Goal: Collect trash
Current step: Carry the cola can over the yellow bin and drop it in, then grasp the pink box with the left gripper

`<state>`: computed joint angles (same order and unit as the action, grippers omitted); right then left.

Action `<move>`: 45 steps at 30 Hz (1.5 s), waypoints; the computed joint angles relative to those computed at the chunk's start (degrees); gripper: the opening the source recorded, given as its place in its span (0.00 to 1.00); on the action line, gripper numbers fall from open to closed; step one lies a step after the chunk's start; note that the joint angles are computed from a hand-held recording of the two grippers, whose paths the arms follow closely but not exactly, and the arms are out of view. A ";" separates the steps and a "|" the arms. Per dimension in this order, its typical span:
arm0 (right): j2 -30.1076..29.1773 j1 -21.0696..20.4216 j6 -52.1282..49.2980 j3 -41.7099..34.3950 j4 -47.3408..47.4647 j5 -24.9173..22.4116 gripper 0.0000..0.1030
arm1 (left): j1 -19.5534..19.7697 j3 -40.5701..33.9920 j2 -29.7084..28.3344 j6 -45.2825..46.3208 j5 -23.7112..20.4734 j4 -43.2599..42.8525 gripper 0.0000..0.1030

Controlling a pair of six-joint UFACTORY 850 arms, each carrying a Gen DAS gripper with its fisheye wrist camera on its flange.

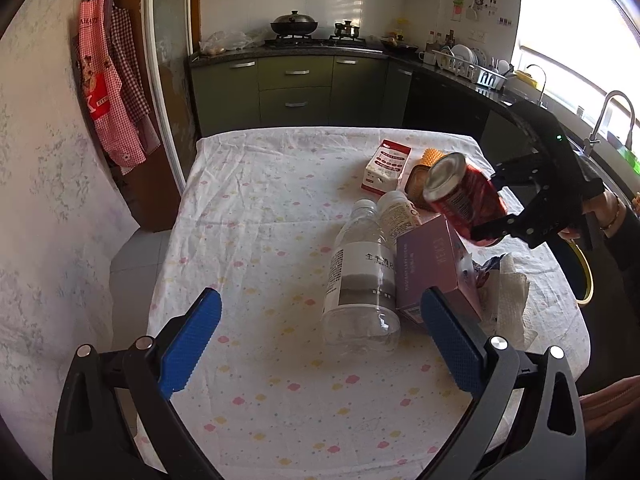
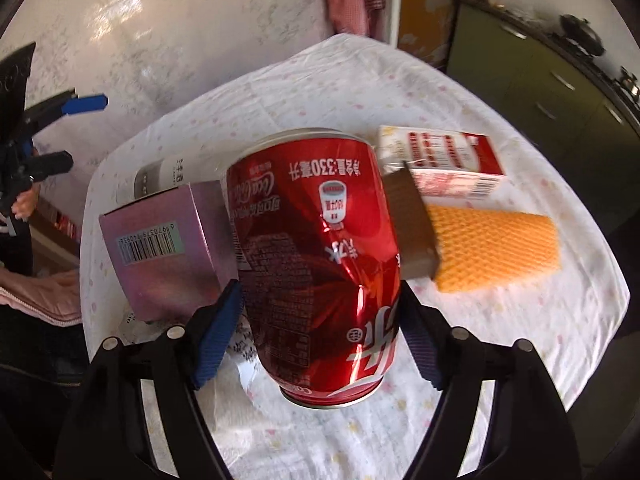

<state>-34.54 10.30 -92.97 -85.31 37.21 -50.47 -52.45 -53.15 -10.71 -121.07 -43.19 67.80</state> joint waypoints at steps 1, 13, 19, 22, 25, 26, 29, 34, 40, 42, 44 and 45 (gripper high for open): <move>0.18 -0.30 -0.04 0.12 0.40 0.08 0.70 | 0.03 -0.01 -0.03 -0.07 0.11 0.02 0.95; 7.75 -6.59 -4.89 7.77 7.94 1.99 0.70 | -1.74 -1.80 -1.04 1.17 0.44 1.87 0.95; 10.70 -14.05 -1.11 11.78 8.70 8.87 0.70 | -3.03 -3.89 -2.69 2.45 2.46 4.24 0.95; 10.39 -17.48 5.11 12.91 4.84 14.53 0.70 | -3.55 -5.44 -4.19 4.16 3.28 4.21 0.95; 8.65 -20.29 11.19 12.89 0.31 18.23 0.70 | -3.88 -7.35 -5.77 5.97 3.78 3.19 0.95; 8.02 -20.83 12.17 12.57 -0.56 18.82 0.70 | -4.00 -8.05 -6.30 6.72 3.88 2.70 0.95; 6.24 -22.00 15.44 12.01 -2.60 20.78 0.70 | -4.47 -9.69 -7.50 8.65 3.69 1.61 0.95; 2.39 -22.94 18.81 9.18 -3.40 23.07 0.72 | -5.01 -12.65 -9.41 12.93 2.74 -0.70 0.95; 2.30 -24.61 13.83 9.90 5.34 23.49 0.75 | -4.86 -14.12 -10.50 15.11 3.06 -2.05 0.95; 3.38 -25.48 12.25 11.53 8.10 23.99 0.75 | -4.59 -14.19 -10.62 15.31 3.38 -2.34 0.95; 5.10 -26.01 11.64 13.72 10.16 24.15 0.75 | -4.21 -14.01 -10.64 15.15 3.94 -2.49 0.95; 5.94 -26.29 10.61 14.80 11.81 23.82 0.75 | -4.06 -13.99 -10.67 15.14 4.05 -2.57 0.95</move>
<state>-28.60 -15.99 -82.36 -70.50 49.02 -26.65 -56.51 -67.14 -21.38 -105.93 -39.14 65.23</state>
